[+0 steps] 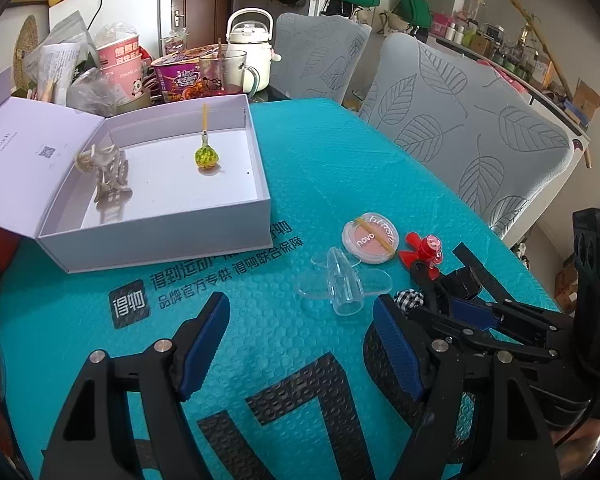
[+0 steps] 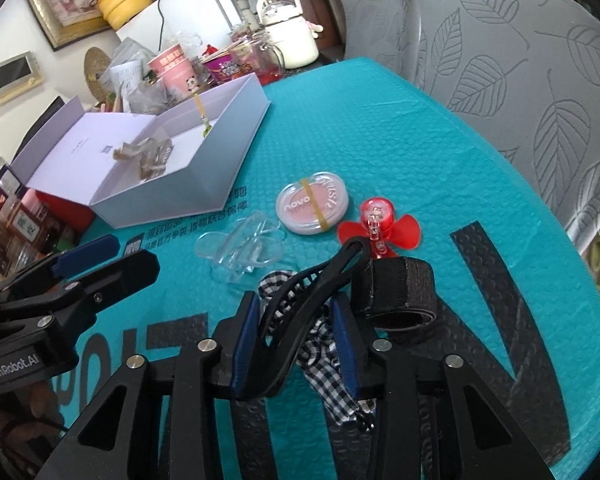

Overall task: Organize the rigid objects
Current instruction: 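Grasp the clear plastic case with the left tool while the right tool grasps the black hair tie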

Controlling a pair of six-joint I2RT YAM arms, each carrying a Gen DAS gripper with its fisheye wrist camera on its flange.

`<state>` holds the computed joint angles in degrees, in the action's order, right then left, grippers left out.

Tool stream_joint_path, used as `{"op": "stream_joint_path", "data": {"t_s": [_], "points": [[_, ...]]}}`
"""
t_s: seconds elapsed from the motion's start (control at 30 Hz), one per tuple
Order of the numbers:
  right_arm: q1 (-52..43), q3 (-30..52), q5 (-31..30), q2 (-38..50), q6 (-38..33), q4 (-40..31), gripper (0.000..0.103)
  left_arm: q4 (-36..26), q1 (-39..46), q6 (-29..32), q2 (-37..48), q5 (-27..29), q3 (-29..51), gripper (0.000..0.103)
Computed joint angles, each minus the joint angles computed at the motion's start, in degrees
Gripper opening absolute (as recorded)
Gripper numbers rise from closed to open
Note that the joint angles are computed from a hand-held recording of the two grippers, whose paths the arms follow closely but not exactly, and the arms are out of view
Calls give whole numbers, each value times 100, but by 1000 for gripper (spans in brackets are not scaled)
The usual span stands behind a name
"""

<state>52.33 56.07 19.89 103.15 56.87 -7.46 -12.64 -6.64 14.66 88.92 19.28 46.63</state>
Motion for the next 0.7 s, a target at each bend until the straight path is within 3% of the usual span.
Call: {"op": "stream_joint_path", "data": {"t_s": [0.47, 0.7], "points": [[-19, -829, 31, -850, -238, 592, 25, -43, -591, -201, 756, -40, 510, 74], [-150, -1166, -108, -1123, -266, 813, 25, -7, -809, -358, 1253, -358, 741, 74]]}}
